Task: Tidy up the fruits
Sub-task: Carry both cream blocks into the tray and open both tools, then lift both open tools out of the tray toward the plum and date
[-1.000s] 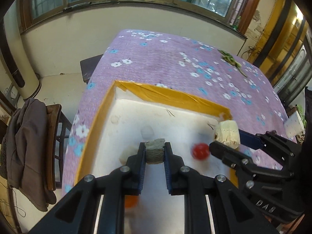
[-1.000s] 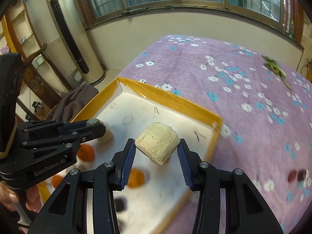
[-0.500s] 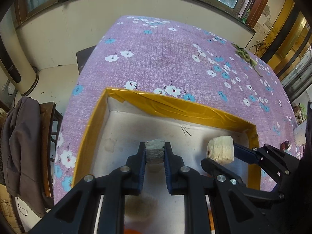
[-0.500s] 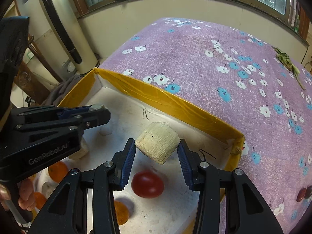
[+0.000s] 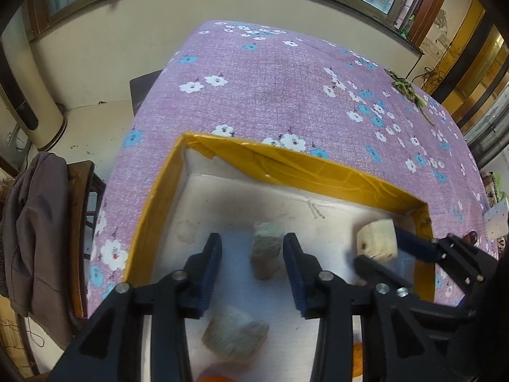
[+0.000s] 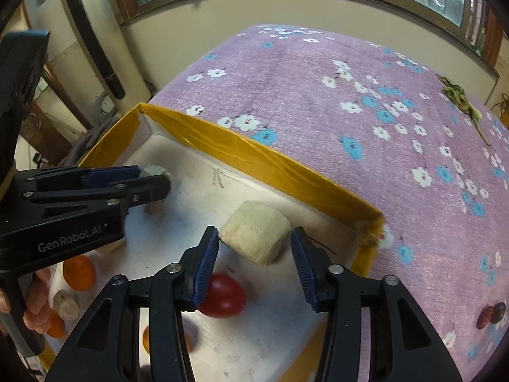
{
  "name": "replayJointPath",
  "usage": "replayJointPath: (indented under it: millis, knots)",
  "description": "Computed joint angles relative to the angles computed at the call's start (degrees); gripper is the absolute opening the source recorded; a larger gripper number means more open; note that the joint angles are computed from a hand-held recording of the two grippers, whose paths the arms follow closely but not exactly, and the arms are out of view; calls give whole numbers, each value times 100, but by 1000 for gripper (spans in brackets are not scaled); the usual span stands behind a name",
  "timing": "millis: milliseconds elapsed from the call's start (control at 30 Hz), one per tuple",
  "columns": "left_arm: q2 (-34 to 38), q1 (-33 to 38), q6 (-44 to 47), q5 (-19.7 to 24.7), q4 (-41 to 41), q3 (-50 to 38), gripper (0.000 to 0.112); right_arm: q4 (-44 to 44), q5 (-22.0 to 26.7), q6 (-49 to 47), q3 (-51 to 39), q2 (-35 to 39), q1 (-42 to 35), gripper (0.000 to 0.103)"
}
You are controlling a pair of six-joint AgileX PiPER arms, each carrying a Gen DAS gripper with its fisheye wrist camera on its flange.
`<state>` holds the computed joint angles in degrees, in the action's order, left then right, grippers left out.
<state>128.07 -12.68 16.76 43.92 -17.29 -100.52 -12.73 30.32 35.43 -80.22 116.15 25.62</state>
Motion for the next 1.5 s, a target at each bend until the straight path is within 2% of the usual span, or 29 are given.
replayJointPath:
  millis: [133, 267, 300, 367, 467, 700, 900, 1033, 1233, 1433, 1500]
  knots:
    - [-189, 36, 55, -107, -43, 320, 43, -209, 17, 246, 241, -243, 44, 48]
    - [-496, 53, 150, -337, -67, 800, 49, -444, -102, 603, 673, -633, 144, 49]
    - [-601, 48, 164, -438, -44, 959, 51, -583, -85, 783, 781, -749, 202, 49]
    - [-834, 18, 51, -710, 142, 1305, 63, -628, -177, 920, 1000, -935, 254, 49]
    - [-1192, 35, 97, -1067, 169, 1826, 67, -759, -336, 1243, 1418, -1291, 364, 49]
    - [-2015, -19, -164, -1816, 413, 3011, 75, -1282, -273, 2072, 2044, -1842, 766, 50]
    - [-2704, -229, -535, -2278, 577, 3925, 82, -1745, -345, 2786, 2714, -2408, 1129, 50]
    - [-3120, -556, -1334, -2502, 1209, 4426, 86, -2057, -458, 3283, 3266, -2857, 1276, 58]
    - [-3485, -1207, -2771, -2471, 2216, 4743, 90, -2235, -494, 3645, 4152, -3668, 1344, 59]
    - [-3531, -2137, -4104, -2241, 3007, 4710, 93, -2017, -442, 3401, 5113, -4753, 970, 59]
    - [-3461, -2462, -4585, -2118, 3372, 4628, 93, -1734, -433, 2920, 5442, -5212, 540, 59]
